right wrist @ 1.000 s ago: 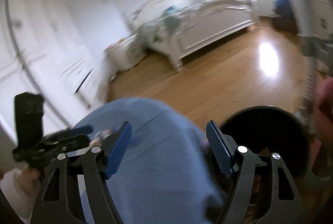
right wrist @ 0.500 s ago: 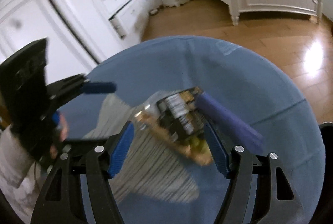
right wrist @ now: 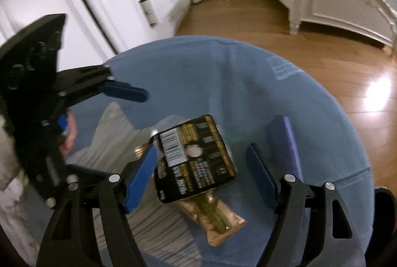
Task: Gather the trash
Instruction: 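Grasp the battery card with the right tool over the rug, then bin the clear plastic lid with the left tool while the right bins the battery card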
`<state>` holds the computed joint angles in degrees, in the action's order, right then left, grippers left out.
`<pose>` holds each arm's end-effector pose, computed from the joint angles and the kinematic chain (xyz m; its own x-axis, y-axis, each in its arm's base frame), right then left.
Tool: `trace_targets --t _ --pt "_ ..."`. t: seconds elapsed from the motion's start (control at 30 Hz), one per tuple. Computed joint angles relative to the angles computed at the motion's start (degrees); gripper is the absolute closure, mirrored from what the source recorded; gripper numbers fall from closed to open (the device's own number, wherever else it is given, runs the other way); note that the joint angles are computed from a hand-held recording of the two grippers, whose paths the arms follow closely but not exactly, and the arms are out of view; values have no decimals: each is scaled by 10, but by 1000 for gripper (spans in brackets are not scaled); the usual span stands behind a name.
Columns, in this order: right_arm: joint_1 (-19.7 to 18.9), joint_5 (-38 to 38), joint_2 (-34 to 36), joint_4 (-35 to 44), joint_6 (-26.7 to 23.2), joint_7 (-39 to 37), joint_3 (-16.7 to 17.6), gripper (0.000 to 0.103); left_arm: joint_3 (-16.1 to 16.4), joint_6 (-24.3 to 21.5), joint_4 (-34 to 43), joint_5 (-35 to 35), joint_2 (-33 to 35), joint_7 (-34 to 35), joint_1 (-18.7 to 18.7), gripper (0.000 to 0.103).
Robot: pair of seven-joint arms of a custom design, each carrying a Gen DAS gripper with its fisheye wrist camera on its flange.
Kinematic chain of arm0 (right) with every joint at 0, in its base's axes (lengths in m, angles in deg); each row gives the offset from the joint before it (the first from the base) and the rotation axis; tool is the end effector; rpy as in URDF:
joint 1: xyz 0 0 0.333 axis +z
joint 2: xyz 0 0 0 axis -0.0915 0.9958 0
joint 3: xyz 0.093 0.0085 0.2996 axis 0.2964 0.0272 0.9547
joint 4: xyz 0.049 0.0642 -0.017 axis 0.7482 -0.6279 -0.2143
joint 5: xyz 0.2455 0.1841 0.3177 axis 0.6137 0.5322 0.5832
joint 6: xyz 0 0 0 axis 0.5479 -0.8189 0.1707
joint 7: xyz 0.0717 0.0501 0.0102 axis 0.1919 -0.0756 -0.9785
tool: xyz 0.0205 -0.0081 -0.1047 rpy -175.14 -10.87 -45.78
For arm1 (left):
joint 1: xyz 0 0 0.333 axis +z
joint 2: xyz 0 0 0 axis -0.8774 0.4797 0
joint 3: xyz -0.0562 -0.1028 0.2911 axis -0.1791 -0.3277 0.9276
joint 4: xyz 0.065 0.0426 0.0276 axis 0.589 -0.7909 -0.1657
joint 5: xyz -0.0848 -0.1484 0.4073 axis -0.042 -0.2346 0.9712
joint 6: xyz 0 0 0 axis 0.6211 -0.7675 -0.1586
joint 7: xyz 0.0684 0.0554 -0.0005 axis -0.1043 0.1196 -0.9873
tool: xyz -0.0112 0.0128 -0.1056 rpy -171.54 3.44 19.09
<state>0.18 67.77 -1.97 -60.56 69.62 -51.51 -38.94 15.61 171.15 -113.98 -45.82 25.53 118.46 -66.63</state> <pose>0.6801 0.1624 0.4128 0.7974 -0.5634 -0.2162 -0.5723 -0.5925 -0.5669 0.6061 -0.1392 0.3912 -0.4917 -0.8628 0.1177 -0.7040 0.3144 -0.6368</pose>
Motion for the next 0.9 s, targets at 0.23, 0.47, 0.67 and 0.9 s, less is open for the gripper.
trace_targets --t 0.23,0.47,0.67,0.9 --pt "11 0 -11 -25 59 -3 2 43 4 -6 -10 16 -10 -11 -1 11" --pt "-20 115 -29 -22 2 -7 -8 80 3 -1 1 29 -8 -26 -7 11" --pt "1 58 -37 -49 99 44 -21 80 13 -1 51 155 42 -175 -23 12" --pt "-18 106 -12 -23 69 25 -8 97 10 6 74 221 65 -283 -22 23"
